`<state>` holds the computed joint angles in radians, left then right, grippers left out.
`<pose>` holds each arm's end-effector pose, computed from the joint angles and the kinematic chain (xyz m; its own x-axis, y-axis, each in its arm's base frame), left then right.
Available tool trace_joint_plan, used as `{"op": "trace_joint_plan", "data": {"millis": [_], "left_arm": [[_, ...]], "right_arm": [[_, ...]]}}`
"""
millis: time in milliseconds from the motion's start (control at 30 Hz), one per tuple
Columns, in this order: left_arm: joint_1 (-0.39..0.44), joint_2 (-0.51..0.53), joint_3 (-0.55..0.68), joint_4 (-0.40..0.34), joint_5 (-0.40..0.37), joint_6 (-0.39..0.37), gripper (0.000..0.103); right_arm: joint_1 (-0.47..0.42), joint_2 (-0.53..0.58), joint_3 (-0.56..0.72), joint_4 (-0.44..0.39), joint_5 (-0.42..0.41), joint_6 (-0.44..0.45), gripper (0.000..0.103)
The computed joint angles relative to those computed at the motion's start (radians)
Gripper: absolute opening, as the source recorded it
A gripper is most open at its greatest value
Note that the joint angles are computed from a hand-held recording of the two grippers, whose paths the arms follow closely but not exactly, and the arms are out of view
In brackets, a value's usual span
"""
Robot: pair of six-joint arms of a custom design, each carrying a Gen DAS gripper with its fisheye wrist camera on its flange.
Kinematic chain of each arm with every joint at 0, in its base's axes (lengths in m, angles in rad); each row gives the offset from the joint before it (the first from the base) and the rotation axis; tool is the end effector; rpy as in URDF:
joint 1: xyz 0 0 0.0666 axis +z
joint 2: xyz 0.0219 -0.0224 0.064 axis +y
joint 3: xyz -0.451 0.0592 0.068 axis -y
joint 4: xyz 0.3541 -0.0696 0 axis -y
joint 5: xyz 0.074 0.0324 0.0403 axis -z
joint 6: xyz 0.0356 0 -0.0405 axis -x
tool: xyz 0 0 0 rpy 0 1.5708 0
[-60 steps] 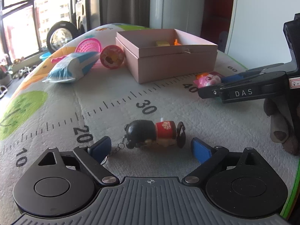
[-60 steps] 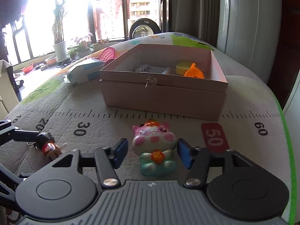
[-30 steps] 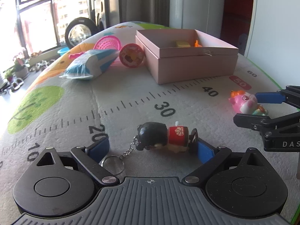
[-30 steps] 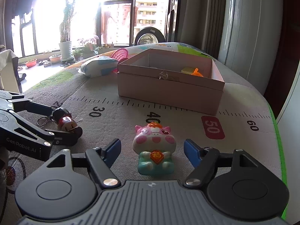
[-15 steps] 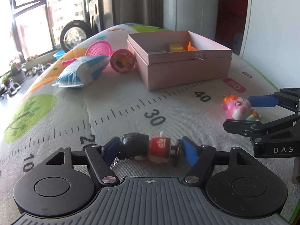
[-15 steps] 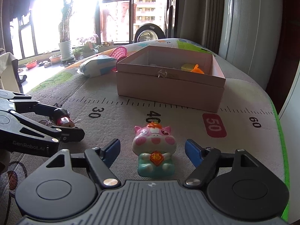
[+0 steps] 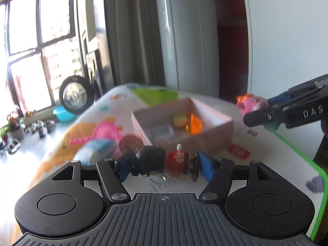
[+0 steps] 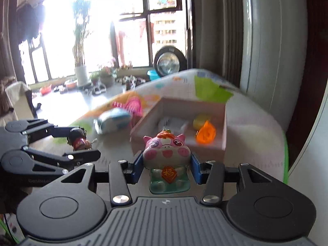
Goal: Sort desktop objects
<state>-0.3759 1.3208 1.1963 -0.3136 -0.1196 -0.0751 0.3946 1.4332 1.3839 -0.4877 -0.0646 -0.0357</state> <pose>0.3981 -0.1530 0.4939 -0.3737 0.2276 -0.8992 0.2928 0.9488 0.1184 0.4378 0.1844 0.5130 -0.4875 -0.1644 -0.8575 -0.4177 0.9063 0.0637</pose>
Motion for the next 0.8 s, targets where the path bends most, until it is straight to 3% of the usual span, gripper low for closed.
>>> {"op": "trace_joint_plan", "data": {"millis": [100,200,233,267,367,500,633,700,767,800], "left_arm": [[-0.002,0.08,0.105,0.059,-0.006,-0.043,0.072],[0.003,0.189,0.241,0.014,-0.027,0.003,0.073],[0.011,0.218,0.276,-0.017,-0.013,0.029,0.076],[0.021,0.232,0.292,-0.045,0.001,0.06,0.079],[0.057,0.196,0.208,-0.015,0.046,0.103,0.096],[0.091,0.133,0.05,0.022,-0.016,0.083,0.097],[0.132,0.106,-0.046,0.014,-0.026,0.159,0.097],[0.155,0.106,-0.075,0.026,-0.042,0.193,0.097],[0.173,0.099,-0.103,0.033,-0.068,0.227,0.097],[0.183,0.101,-0.107,0.03,-0.069,0.248,0.097]], "right_arm": [[-0.023,0.044,0.123,-0.002,0.015,0.009,0.047],[-0.027,0.134,0.236,0.002,0.07,0.014,0.051],[-0.027,0.16,0.261,0.004,0.085,0.017,0.058],[-0.029,0.191,0.296,-0.019,0.103,0.004,0.06],[-0.047,0.241,0.35,-0.092,0.077,-0.065,0.059],[-0.056,0.27,0.371,-0.136,0.064,-0.093,0.059],[-0.026,0.341,0.48,-0.251,0.05,-0.12,0.06],[0.004,0.382,0.551,-0.3,0.044,-0.117,0.064],[0.044,0.444,0.659,-0.361,0.041,-0.094,0.083],[0.061,0.481,0.723,-0.4,0.036,-0.083,0.086]]}}
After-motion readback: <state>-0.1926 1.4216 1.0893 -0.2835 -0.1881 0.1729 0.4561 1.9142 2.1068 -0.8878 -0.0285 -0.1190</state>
